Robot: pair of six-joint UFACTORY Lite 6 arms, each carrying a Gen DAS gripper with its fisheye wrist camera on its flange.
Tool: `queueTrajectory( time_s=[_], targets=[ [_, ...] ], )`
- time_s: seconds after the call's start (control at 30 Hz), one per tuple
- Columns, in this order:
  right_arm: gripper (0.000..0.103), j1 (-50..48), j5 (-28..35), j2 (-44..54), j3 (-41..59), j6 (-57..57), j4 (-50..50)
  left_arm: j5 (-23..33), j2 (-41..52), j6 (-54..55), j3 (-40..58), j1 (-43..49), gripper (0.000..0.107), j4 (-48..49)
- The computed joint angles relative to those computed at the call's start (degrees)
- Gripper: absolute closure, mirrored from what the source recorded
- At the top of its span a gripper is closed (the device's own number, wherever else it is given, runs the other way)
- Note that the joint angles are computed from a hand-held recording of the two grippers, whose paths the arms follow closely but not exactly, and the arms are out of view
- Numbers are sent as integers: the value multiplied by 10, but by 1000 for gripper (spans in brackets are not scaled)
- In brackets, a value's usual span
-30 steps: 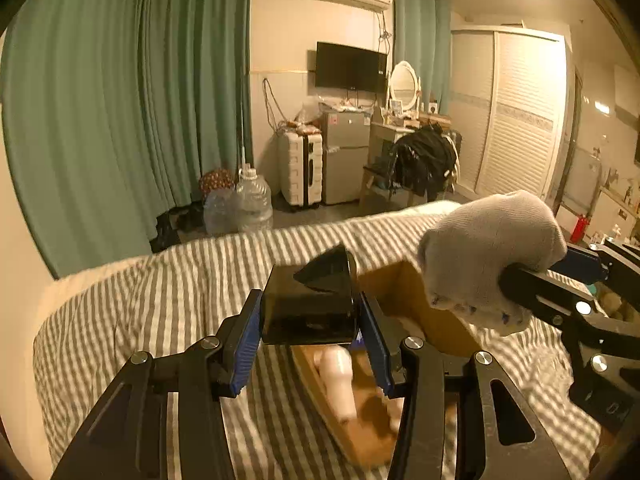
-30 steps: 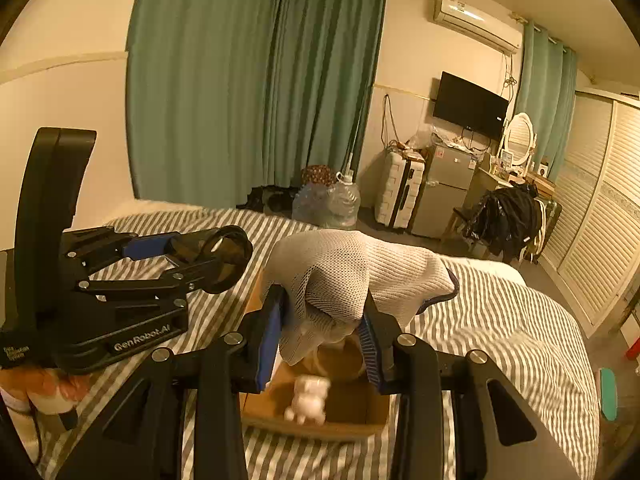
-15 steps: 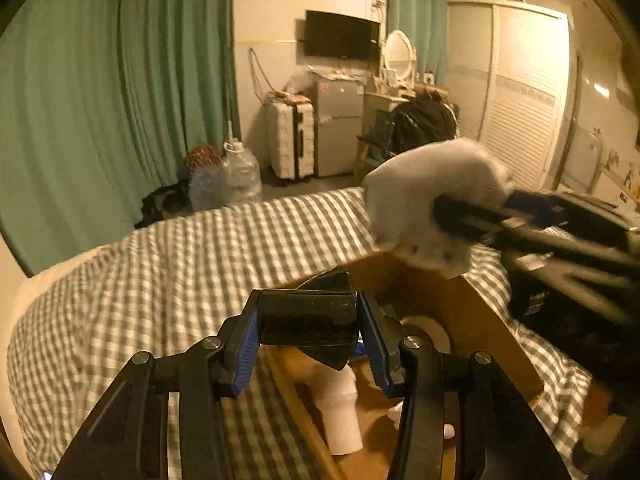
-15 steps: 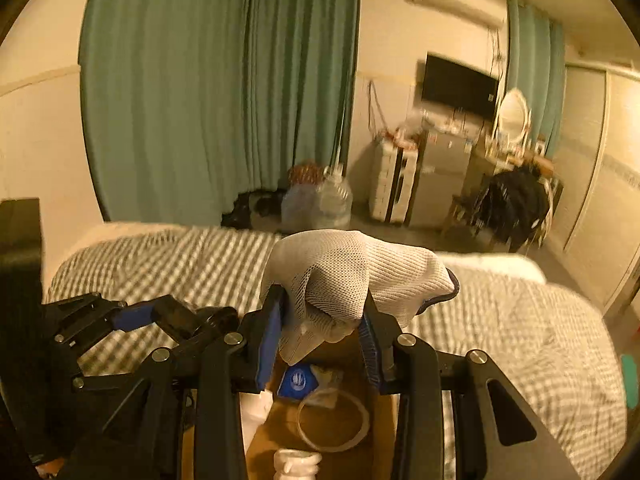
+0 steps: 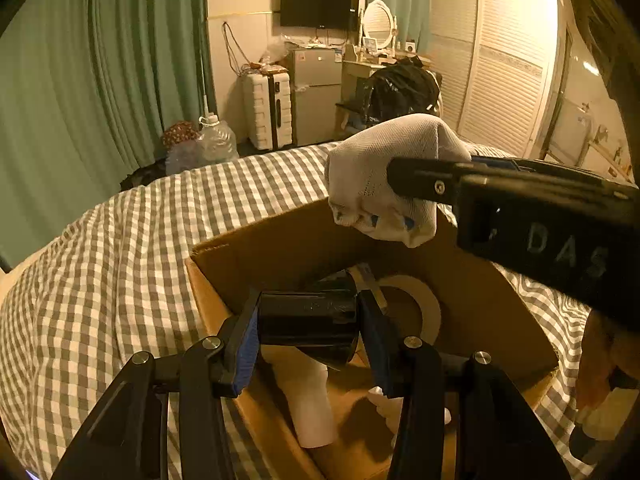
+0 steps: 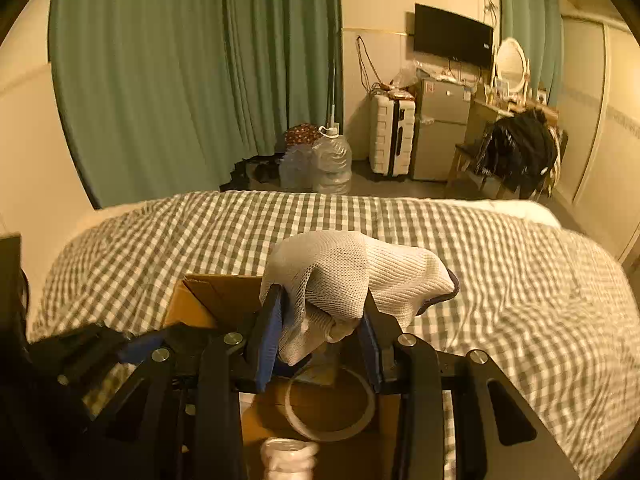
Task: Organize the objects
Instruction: 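Carry pouch and sock over the box and release both inside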
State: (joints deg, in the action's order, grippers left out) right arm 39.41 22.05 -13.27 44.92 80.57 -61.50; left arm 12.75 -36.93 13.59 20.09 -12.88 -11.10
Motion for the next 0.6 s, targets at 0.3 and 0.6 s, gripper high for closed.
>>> queueTrajectory(
  time_s=[0.3,0.6],
  targets=[
    [35,-19,-31,-52,-23,5,28,29,-49,-116,-5,-24,19,99],
    [23,89,122,-246,-74,12,64,230,-294,-146,-11,-24,13,122]
  ],
)
